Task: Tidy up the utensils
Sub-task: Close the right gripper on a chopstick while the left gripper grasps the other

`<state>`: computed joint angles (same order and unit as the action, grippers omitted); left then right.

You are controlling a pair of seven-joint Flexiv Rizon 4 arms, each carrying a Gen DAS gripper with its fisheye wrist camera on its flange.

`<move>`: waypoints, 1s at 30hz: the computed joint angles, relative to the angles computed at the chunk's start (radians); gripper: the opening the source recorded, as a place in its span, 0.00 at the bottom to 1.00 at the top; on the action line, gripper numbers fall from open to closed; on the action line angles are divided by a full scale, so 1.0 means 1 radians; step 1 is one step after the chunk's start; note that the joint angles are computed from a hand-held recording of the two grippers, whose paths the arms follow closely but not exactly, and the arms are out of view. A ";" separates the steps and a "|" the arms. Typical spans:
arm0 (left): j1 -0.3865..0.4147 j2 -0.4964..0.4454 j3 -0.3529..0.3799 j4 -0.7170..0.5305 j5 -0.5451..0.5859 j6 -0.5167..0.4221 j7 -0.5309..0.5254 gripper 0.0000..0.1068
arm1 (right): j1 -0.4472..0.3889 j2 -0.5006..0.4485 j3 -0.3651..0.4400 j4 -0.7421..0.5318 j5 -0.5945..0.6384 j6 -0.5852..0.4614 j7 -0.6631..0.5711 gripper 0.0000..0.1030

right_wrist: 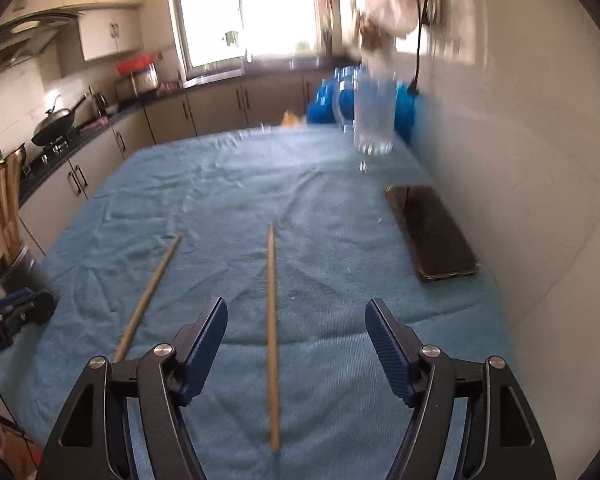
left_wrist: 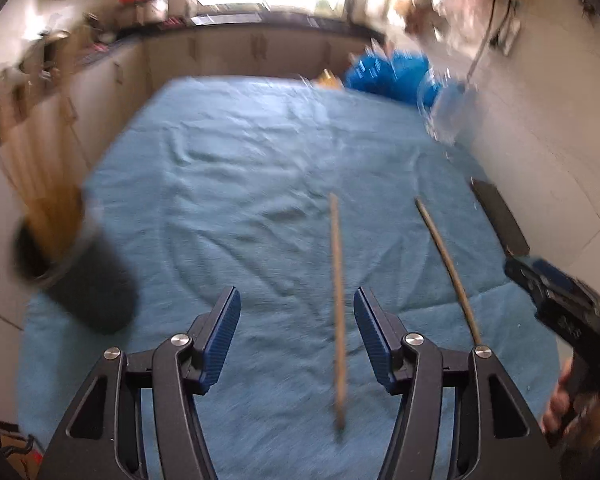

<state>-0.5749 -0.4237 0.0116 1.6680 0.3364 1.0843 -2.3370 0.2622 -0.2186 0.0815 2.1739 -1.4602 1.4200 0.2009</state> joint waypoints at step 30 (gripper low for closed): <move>0.034 -0.261 -0.031 -0.315 -0.215 -0.256 0.326 0.15 | 0.173 -0.325 0.087 -0.487 1.113 -0.493 -1.032 0.31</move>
<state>-0.5405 -0.6846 -0.0194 1.3529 0.1219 0.8284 -2.0111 0.4356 -0.5431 0.1681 1.6867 -0.3476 0.9269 -0.8310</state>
